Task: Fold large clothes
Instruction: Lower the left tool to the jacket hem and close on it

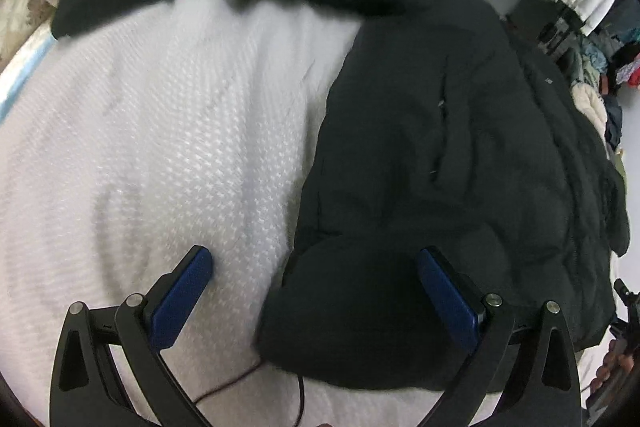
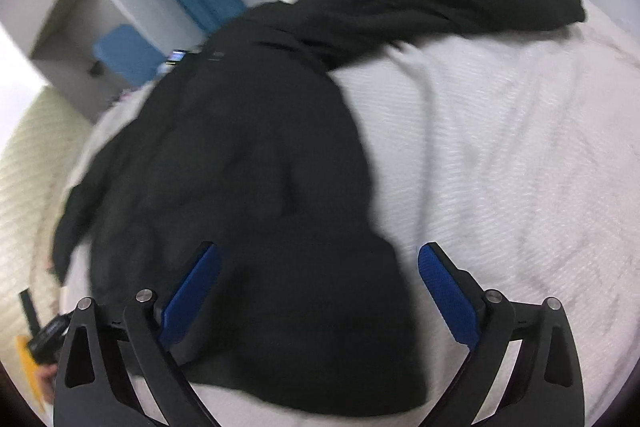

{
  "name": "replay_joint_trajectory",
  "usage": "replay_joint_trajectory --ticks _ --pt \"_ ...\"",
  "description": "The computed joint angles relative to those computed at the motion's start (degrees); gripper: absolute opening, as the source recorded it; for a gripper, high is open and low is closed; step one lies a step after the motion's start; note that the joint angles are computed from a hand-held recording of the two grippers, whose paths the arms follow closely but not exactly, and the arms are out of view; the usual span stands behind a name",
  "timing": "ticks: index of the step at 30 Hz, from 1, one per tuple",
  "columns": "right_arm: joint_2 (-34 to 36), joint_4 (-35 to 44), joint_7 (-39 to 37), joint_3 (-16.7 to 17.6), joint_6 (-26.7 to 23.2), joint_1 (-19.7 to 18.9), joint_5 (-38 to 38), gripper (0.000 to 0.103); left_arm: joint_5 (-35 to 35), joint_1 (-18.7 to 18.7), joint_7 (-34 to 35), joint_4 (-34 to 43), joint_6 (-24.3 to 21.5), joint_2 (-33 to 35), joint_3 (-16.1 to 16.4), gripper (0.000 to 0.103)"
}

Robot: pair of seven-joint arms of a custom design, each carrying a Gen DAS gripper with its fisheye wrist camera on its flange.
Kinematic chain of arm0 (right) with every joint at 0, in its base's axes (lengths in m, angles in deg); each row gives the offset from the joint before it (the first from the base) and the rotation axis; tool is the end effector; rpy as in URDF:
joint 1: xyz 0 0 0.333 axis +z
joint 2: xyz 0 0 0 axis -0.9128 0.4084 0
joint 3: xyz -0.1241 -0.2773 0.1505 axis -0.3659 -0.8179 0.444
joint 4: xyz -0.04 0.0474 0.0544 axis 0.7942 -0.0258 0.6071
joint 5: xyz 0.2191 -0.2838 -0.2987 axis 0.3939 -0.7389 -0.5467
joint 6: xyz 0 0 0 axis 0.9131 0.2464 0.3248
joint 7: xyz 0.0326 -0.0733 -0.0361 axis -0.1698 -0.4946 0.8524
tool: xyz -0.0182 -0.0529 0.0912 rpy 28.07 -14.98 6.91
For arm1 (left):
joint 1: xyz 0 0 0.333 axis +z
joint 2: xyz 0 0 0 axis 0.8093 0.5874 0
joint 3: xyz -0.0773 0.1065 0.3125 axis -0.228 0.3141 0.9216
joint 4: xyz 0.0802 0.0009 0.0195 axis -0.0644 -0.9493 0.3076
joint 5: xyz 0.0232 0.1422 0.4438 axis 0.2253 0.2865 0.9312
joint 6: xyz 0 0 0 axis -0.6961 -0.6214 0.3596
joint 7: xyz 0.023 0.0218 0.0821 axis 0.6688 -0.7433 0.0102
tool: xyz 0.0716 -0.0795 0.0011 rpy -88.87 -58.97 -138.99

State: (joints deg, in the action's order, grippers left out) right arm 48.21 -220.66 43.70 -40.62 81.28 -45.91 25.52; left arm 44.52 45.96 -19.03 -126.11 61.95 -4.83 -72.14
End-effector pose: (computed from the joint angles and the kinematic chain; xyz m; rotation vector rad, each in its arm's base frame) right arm 0.4969 0.1995 0.4256 -1.5718 2.0265 -0.2097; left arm 0.4150 -0.2130 0.4042 -2.4580 1.4947 -0.5583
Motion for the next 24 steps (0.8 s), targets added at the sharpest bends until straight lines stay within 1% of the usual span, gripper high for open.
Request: replay_joint_trajectory --ticks 1,3,5,6,8,10,12,13,15,17,18,19,20,21,23,24 --pt "0.7 0.1 -1.0 -0.9 0.3 0.5 1.4 0.099 0.7 0.4 -0.3 0.4 -0.4 0.5 -0.6 0.102" --pt "2.1 0.2 -6.5 -4.0 1.0 3.8 9.0 0.098 2.5 1.3 -0.6 0.7 0.8 2.1 -1.0 0.102" --pt "3.1 0.7 -11.6 -5.3 0.4 5.7 15.1 0.096 4.4 2.3 -1.5 1.3 1.5 3.4 -1.6 0.102" --pt "3.8 1.3 -15.9 -6.4 -0.2 7.3 20.0 0.095 5.2 2.3 -2.0 1.8 0.9 3.7 -2.0 0.102" --pt "5.1 2.4 -22.6 -7.5 -0.4 8.9 27.8 0.094 6.9 2.6 -2.9 3.0 0.6 5.1 -2.6 0.101" --pt "4.8 2.2 -23.6 -6.1 -0.6 7.8 28.7 0.093 8.2 2.3 -3.9 3.6 0.3 5.7 -2.6 0.101" --pt "4.4 2.1 -25.0 -4.9 -0.4 6.8 29.7 0.087 9.1 2.1 -4.4 3.9 0.9 6.2 -2.2 0.100" --pt "3.9 1.9 -25.9 -4.5 -0.3 6.6 30.7 0.085 9.5 1.9 -4.7 4.1 0.8 6.3 -2.3 0.099" --pt "2.7 1.2 -27.1 -3.9 0.2 6.4 31.9 0.081 11.2 2.0 -5.3 4.6 0.9 6.6 -2.5 0.093" --pt "1.4 0.4 -25.9 -2.5 0.8 5.3 28.7 0.074 9.6 0.0 -3.7 3.9 2.3 5.9 -1.3 0.087" --pt "1.9 0.9 -26.9 -2.9 1.4 6.0 29.0 0.067 8.1 -1.2 -2.7 3.4 2.7 5.3 -0.7 0.086" --pt "1.3 0.7 -31.4 -4.6 2.1 8.5 33.1 0.063 7.3 -1.5 -1.8 3.5 3.3 5.5 -0.4 0.086" --pt "2.7 1.9 -33.8 -5.4 3.0 9.6 35.2 0.063 7.4 -1.4 -1.4 3.8 3.4 5.9 -0.7 0.086" --pt "2.3 1.8 -34.9 -4.9 3.7 9.7 35.3 0.063 7.4 -1.3 -1.1 3.8 3.7 6.2 -0.9 0.086" --pt "2.3 1.8 -34.4 -3.8 4.2 9.1 33.6 0.063 5.8 -2.0 0.2 3.6 5.0 6.7 -0.2 0.086" --pt "2.7 2.0 -33.5 -3.4 3.3 8.5 32.3 0.065 5.3 -2.0 0.7 3.6 5.5 6.8 -0.1 0.086"
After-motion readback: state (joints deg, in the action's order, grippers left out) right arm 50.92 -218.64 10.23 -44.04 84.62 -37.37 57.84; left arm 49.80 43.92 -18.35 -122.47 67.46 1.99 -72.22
